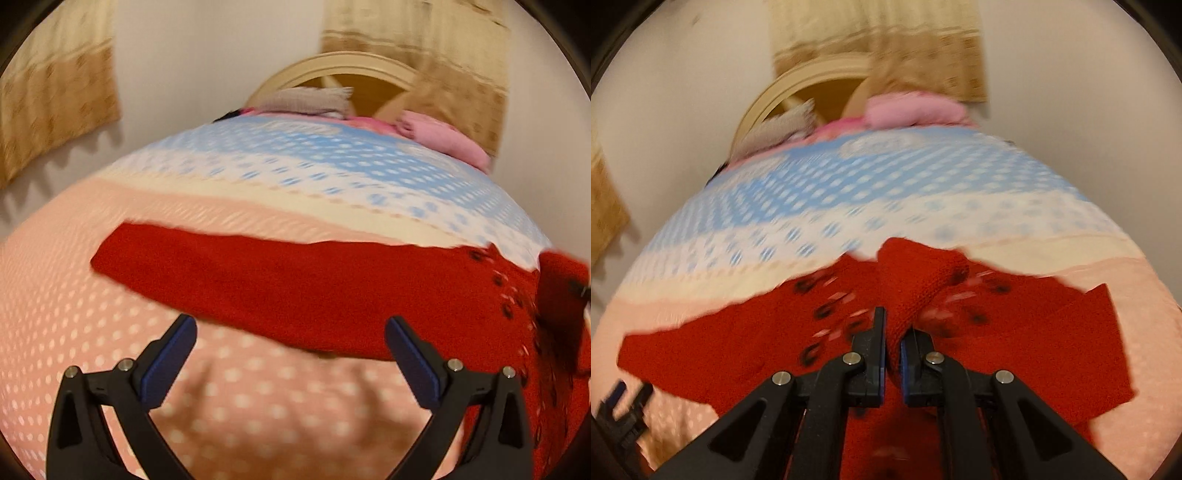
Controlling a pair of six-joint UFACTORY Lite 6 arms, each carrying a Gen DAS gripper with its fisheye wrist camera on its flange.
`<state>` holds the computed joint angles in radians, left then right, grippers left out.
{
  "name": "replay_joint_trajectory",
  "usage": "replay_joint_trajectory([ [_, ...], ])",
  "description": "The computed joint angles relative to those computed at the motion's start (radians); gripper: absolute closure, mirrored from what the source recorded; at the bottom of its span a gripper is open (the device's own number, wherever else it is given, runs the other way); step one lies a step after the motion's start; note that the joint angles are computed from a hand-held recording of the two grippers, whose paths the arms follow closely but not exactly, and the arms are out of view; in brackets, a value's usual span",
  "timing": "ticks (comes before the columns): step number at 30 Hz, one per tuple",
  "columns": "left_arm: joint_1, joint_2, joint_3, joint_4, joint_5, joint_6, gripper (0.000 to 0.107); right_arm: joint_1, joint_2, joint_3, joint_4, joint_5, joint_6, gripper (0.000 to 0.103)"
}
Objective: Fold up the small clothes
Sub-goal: 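Fold the held sleeve across the sweater body and release it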
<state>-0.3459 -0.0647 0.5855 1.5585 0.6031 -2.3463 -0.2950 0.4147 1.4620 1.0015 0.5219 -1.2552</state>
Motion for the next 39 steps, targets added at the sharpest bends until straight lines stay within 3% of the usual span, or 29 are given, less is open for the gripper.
replay_joint_trajectory([
  [6,0.107,0.016,-0.064,0.170,-0.119,-0.196,0.004,0.202,-0.026,-0.215,0.169,-0.164,-0.198,0.098],
  [10,0.151,0.039,-0.066,0.260,-0.179,-0.278,0.004,0.241,-0.045,-0.295,0.287,-0.166,-0.392,0.097],
  [16,0.177,0.054,-0.063,0.320,-0.210,-0.328,0.004,0.233,-0.007,-0.252,0.114,0.025,-0.273,0.089],
  [18,0.181,0.057,-0.065,0.347,-0.212,-0.354,0.004,0.232,0.021,-0.217,0.061,0.076,-0.212,0.066],
  [20,0.181,0.058,-0.064,0.347,-0.213,-0.353,0.004,0.201,0.007,-0.224,0.072,0.157,-0.215,0.059],
  [25,0.169,0.066,-0.059,0.310,-0.207,-0.317,0.004,0.109,-0.048,-0.251,0.186,0.284,-0.245,0.059],
  [28,0.156,0.085,-0.039,0.254,-0.199,-0.259,0.004,0.157,-0.012,-0.201,0.169,0.166,-0.139,0.062],
  [29,0.156,0.090,-0.035,0.243,-0.199,-0.249,0.004,0.179,0.021,-0.170,0.149,0.151,-0.102,0.069],
  [32,0.165,0.083,-0.044,0.267,-0.209,-0.272,0.004,0.278,0.111,-0.107,0.032,0.094,0.012,0.070],
  [35,0.186,0.063,-0.063,0.330,-0.223,-0.332,0.004,0.333,0.091,-0.155,0.070,0.027,-0.058,0.068],
  [39,0.242,-0.039,-0.141,0.374,-0.225,-0.421,0.004,0.284,0.016,-0.194,0.085,0.159,-0.099,0.068],
])
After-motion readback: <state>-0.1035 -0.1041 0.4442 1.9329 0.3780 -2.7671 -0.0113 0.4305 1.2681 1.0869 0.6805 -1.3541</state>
